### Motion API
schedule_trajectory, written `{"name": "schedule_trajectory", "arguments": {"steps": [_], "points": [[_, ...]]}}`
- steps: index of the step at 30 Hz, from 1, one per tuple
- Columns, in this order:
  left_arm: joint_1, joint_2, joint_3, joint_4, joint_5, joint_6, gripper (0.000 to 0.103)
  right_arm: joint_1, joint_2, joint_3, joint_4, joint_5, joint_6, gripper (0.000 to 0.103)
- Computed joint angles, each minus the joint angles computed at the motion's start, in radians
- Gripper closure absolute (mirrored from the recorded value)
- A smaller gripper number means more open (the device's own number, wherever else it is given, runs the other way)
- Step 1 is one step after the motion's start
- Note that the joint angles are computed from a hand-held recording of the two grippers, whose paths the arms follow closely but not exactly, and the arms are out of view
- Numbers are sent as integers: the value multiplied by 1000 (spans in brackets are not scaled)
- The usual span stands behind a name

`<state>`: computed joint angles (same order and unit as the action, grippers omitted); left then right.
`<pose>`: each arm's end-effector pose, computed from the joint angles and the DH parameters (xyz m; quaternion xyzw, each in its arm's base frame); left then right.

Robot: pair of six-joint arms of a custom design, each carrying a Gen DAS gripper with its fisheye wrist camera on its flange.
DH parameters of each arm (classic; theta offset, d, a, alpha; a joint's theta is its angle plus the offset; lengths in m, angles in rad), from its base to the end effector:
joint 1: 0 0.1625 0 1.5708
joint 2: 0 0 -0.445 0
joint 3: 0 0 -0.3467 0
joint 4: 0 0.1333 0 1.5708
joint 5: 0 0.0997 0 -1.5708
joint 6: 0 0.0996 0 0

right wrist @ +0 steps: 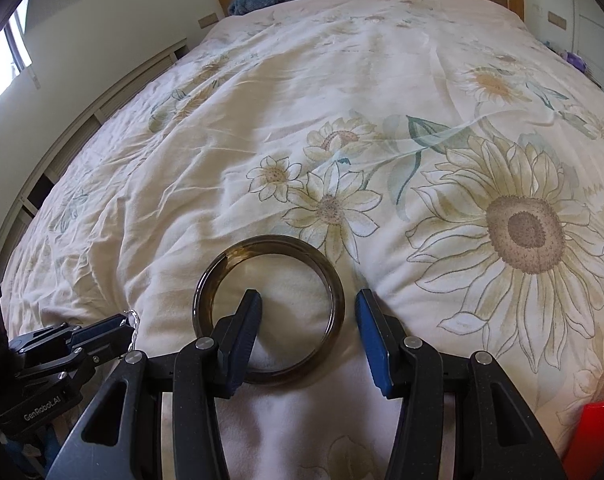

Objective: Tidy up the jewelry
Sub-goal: 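Grasp the last silver hoop with the left tool while the right tool grasps the dark bangle, then carry the hoop and dark bangle over the red box with both tools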

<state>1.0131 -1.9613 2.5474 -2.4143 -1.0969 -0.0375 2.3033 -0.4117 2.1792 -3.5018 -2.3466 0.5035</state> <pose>0.0255 -0.2969 0.3219 0.2188 0.9393 -0.1875 0.1860 0.3482 -0.2921 -0.0534 0.0747 -0.9201 0.2800 0.2635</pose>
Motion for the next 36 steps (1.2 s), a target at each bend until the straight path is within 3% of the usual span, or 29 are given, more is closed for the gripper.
{"name": "schedule_trajectory", "arguments": {"steps": [7, 11, 12, 15, 21, 25, 31, 34, 36], "points": [[12, 50, 16, -56, 20, 2, 85, 3, 15, -26, 37, -16, -11, 54], [-9, 46, 34, -80, 49, -2, 97, 6, 26, -40, 51, -34, -26, 61], [-16, 38, 38, -80, 54, -5, 97, 8, 24, -38, 50, -38, -21, 71], [-99, -18, 61, -18, 122, -46, 97, 17, 14, -20, 29, -37, -1, 92], [-232, -147, 39, 217, 188, -192, 99, 99, -26, 22, 45, -72, 85, 94], [-375, -256, -4, 470, 217, -366, 99, 169, -85, 57, 81, -101, 166, 94], [-710, -370, -88, 880, 194, -718, 99, 290, -231, 133, 228, -169, 354, 94], [-871, -369, -99, 964, 141, -863, 99, 355, -340, 195, 385, -212, 525, 94], [-958, -345, -86, 947, 96, -926, 99, 387, -415, 238, 503, -232, 646, 94]]}}
